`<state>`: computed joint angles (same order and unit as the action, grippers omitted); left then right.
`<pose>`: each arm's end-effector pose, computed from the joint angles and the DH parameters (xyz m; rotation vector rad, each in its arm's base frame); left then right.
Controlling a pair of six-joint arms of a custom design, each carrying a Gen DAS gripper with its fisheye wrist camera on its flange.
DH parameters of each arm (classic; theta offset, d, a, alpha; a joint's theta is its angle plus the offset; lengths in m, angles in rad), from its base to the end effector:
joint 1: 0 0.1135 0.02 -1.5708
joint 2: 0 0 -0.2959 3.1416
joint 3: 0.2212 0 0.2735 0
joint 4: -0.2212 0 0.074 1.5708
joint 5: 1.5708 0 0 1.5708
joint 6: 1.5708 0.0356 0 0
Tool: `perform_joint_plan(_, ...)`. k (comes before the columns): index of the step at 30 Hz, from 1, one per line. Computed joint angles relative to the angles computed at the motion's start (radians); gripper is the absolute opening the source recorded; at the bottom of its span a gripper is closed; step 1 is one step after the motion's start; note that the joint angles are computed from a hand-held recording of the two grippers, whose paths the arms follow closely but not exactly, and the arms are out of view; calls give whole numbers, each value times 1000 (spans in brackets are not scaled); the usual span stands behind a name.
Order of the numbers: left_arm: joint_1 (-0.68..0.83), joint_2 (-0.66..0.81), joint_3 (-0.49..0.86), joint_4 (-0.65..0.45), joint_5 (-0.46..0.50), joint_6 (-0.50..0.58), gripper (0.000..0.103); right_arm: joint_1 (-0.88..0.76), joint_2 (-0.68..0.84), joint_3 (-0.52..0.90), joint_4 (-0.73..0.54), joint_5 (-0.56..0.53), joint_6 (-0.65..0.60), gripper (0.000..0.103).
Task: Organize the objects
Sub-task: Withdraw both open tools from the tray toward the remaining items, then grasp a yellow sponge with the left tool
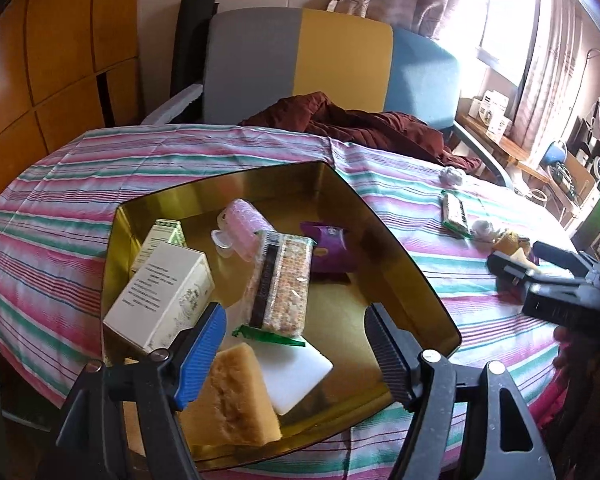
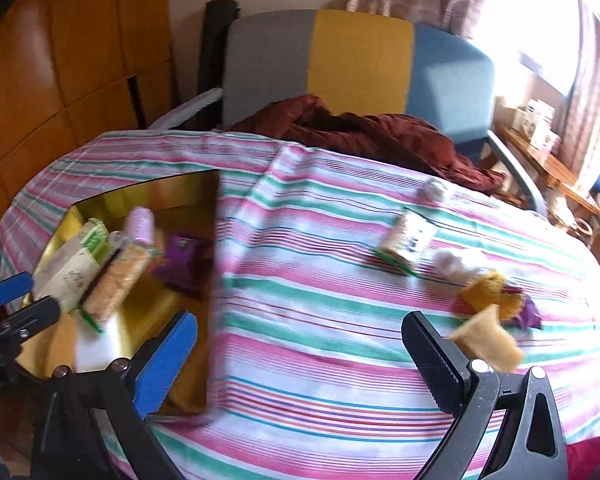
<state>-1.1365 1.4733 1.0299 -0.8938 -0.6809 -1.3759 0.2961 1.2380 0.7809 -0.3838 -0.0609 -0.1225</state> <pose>0.1388 -0.2459 0.2488 -0.3898 2.3964 -0.0048 0.2502 0.0786 0.2476 -0.5293 2.3566 0.1533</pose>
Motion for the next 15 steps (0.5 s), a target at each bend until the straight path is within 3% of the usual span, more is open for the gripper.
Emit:
perform_joint_plan(10, 20, 16, 10, 105, 52, 94, 73, -361, 76, 105, -21, -80, -121, 103)
perform_joint_plan(15, 32, 59, 56, 128, 78, 156, 73, -556, 188, 211, -13, -133, -110, 103)
